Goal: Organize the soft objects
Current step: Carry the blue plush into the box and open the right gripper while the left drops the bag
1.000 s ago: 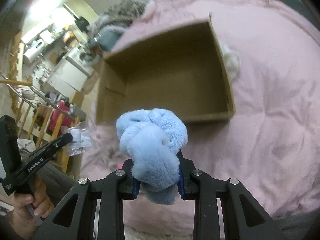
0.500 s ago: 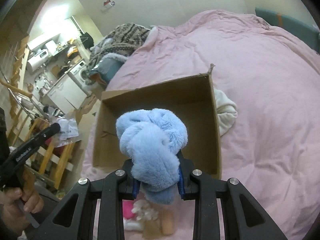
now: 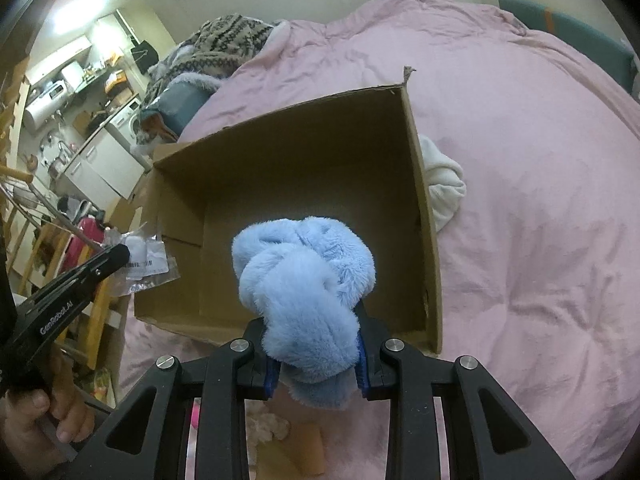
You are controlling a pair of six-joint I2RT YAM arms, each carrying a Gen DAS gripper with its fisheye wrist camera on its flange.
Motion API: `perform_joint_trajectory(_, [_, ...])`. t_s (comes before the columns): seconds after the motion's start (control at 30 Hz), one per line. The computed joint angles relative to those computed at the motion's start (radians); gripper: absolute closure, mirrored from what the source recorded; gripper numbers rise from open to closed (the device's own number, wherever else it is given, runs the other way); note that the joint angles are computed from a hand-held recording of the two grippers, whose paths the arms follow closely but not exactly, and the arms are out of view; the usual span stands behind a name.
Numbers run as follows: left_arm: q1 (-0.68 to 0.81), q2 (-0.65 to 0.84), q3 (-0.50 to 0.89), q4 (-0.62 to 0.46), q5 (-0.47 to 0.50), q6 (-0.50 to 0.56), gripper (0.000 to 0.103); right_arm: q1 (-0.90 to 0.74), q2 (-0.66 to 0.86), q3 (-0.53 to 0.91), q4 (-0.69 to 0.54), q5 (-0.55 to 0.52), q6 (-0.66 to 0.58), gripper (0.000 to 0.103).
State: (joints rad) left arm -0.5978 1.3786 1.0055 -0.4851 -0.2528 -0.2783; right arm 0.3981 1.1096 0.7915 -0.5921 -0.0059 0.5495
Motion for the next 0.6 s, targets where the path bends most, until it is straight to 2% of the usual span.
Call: perform_joint_trajectory(0.6, [-0.014,0.026,-0.011,0.017,0.017,0.010,0.097,0.033,0.043,0.014,0.016,0.032,0.006,0.069])
